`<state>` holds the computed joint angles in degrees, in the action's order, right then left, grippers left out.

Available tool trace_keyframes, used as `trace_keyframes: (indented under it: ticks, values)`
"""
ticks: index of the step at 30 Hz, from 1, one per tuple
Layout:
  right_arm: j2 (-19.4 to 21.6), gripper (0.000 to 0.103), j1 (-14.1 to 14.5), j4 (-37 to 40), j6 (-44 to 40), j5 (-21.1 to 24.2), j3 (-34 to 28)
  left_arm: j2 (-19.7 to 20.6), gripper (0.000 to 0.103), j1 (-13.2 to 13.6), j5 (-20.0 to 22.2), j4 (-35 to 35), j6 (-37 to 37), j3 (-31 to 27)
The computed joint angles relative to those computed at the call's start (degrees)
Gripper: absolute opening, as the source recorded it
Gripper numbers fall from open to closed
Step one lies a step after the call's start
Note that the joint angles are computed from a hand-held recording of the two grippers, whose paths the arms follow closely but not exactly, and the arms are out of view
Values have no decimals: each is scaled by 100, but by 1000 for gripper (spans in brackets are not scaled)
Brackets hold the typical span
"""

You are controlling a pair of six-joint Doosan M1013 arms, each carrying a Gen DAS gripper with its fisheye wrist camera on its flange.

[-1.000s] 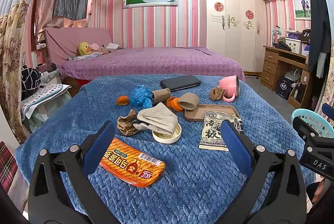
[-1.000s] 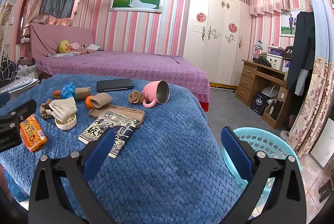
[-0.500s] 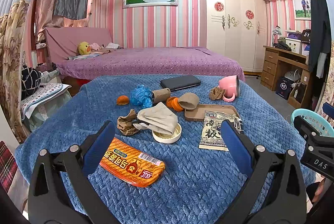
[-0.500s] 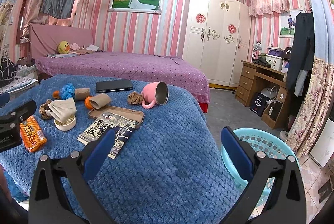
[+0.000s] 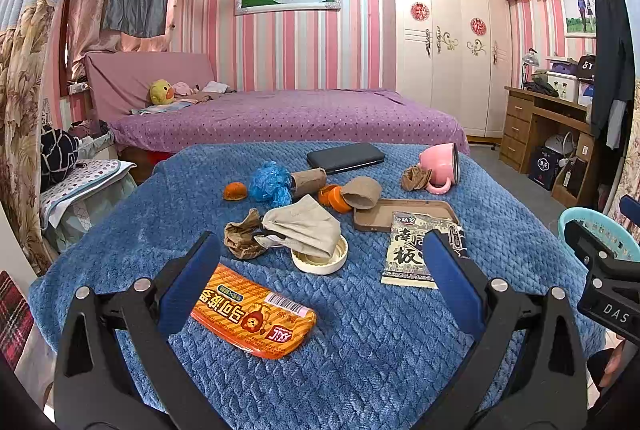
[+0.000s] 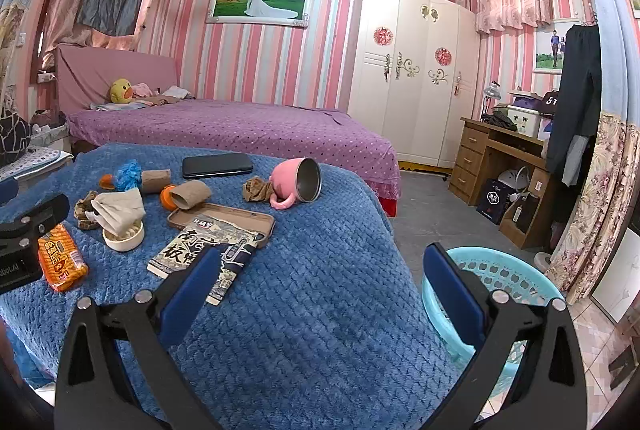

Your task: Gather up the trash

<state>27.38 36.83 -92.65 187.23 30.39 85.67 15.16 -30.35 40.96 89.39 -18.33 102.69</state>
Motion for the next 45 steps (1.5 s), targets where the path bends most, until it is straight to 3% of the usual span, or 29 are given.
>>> trace_keyframes:
  ticks: [29,45]
  values:
    - [-122,99,-50,81,-37,-17,94,6,98,10,0,-11,15,0]
    - [47,99,-12,374,-96,152,-65,41,98,19,-13,-201,187,-8]
